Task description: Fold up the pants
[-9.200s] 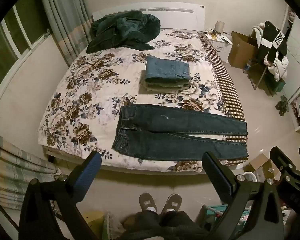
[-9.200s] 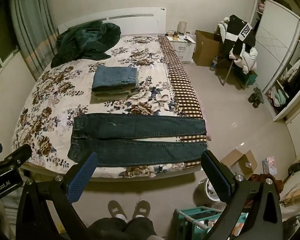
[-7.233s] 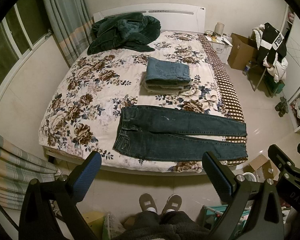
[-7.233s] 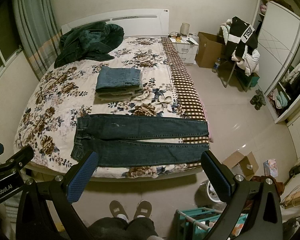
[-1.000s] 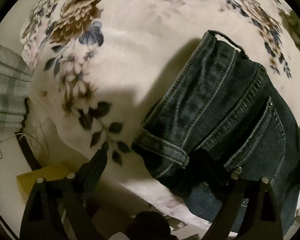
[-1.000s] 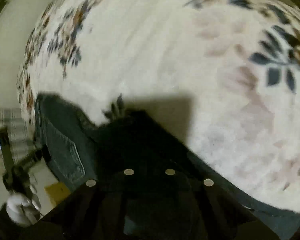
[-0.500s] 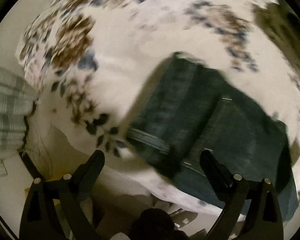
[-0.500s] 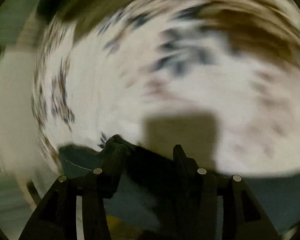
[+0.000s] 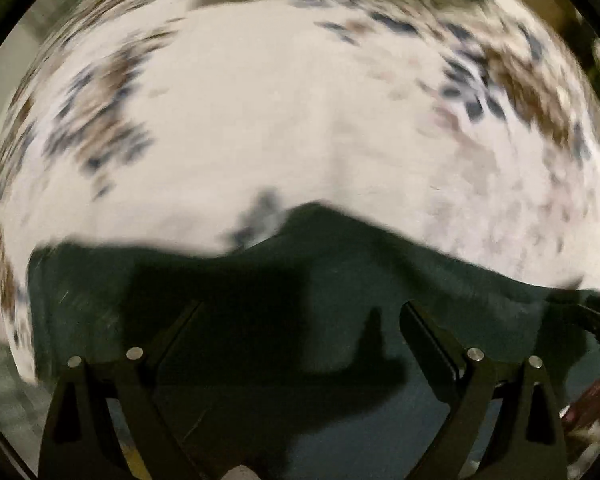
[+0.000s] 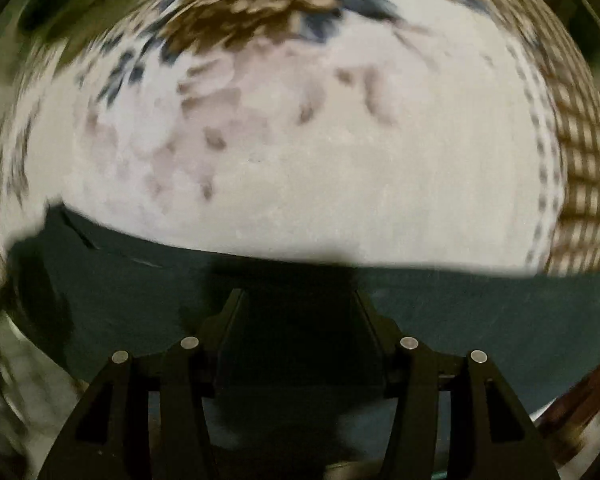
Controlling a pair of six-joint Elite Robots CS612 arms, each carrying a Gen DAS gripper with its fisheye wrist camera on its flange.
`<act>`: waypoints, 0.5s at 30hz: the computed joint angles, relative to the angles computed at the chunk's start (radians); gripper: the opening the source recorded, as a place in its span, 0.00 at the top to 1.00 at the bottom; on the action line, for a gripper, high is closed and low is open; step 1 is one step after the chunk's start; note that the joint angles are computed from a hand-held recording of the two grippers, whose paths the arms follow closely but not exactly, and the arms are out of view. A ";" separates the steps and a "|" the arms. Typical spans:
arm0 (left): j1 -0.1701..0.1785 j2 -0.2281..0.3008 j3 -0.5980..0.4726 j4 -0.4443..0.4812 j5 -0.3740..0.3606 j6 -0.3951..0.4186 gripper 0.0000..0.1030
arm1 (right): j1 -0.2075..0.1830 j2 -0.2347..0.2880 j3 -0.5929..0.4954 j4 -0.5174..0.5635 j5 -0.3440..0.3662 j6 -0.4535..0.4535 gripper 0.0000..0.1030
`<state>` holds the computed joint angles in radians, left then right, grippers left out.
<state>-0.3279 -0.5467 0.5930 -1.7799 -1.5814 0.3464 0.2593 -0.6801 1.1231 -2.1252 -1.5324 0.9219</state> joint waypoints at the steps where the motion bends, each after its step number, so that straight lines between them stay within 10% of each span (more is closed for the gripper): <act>1: -0.014 0.008 0.003 -0.006 0.034 0.017 0.04 | 0.000 0.008 -0.014 0.036 -0.007 -0.086 0.46; 6: -0.026 0.053 -0.055 0.031 0.070 -0.038 0.00 | 0.011 0.039 -0.061 0.138 -0.049 -0.342 0.48; 7: -0.026 0.049 -0.050 0.026 0.072 -0.037 0.00 | 0.013 0.034 -0.051 0.121 -0.061 -0.372 0.62; 9: -0.028 0.026 -0.014 0.005 0.075 -0.042 0.00 | 0.017 0.024 -0.032 0.088 -0.082 -0.398 0.92; 15: -0.018 0.000 0.023 -0.022 0.084 -0.074 0.00 | 0.026 -0.036 0.067 -0.013 -0.185 -0.371 0.99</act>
